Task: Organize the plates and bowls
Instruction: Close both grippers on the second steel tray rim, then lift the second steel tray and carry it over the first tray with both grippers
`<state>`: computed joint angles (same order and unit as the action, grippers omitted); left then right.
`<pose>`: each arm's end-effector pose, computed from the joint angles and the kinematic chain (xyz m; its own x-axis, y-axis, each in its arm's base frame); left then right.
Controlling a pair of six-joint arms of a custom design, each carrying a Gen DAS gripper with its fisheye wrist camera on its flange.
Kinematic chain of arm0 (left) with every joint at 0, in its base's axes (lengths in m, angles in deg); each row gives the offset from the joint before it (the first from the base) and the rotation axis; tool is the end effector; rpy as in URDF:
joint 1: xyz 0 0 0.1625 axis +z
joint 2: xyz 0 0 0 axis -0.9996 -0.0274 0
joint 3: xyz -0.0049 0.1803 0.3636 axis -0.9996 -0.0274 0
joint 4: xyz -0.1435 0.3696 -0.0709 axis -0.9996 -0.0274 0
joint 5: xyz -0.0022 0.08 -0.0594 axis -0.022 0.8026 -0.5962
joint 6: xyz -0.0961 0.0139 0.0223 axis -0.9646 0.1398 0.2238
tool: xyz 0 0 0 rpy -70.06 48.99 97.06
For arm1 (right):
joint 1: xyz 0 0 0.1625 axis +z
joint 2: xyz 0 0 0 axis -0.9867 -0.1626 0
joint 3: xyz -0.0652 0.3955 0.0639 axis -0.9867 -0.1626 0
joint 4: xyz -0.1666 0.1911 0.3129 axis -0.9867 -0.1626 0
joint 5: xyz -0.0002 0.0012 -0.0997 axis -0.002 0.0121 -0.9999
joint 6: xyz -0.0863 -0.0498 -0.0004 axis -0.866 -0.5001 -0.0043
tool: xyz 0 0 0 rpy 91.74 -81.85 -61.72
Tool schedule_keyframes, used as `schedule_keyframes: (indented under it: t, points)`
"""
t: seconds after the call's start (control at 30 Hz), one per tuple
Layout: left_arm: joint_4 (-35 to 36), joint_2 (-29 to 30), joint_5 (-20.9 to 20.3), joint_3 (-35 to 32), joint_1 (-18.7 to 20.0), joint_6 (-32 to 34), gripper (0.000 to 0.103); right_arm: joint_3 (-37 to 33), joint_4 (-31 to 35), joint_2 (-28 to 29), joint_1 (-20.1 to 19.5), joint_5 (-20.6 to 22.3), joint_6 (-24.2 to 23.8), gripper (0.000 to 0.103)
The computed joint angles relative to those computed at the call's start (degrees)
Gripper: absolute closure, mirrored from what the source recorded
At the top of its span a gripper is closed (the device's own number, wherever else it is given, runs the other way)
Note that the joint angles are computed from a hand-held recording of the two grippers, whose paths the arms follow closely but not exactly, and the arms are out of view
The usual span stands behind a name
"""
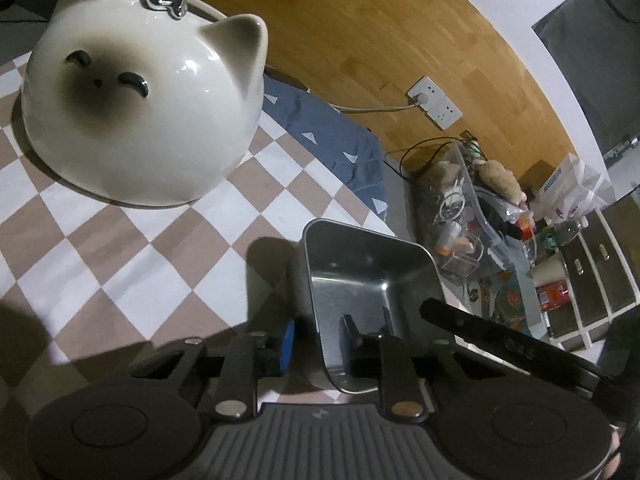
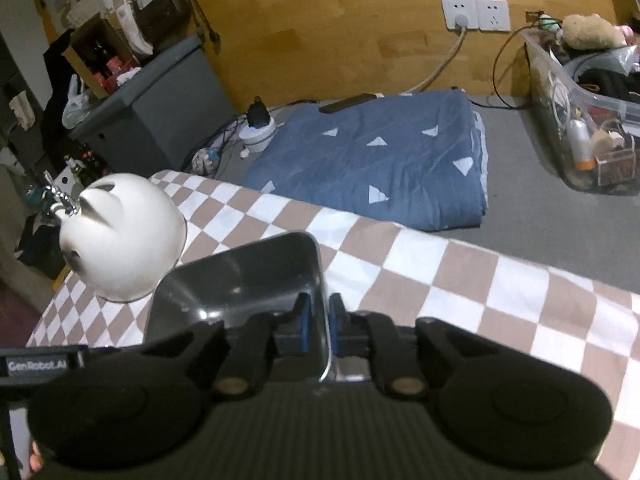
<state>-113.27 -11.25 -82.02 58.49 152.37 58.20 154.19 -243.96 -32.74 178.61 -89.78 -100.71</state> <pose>-0.0364 -0.4707 0.2018 -0.9828 -0.0434 -0.1793 0.0700 0.8116 -0.5801 0.1796 -0.5722 0.0623 -0.8706 -0.2023 0.4485 -0.4083 0.8057 -0.4291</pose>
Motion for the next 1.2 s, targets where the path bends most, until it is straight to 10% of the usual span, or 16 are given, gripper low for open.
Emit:
schedule_keyframes:
  t: [0.67,1.2]
  points:
    - [10.88,-13.7,3.48,7.59,-7.97,-0.84,0.089,13.99,-4.8,-7.97,5.82,-4.86,5.49,0.092]
    - [37.96,-38.66,5.93,16.55,-26.03,-15.7,0.089,28.88,-9.22,-18.27,14.66,-11.42,15.38,0.092]
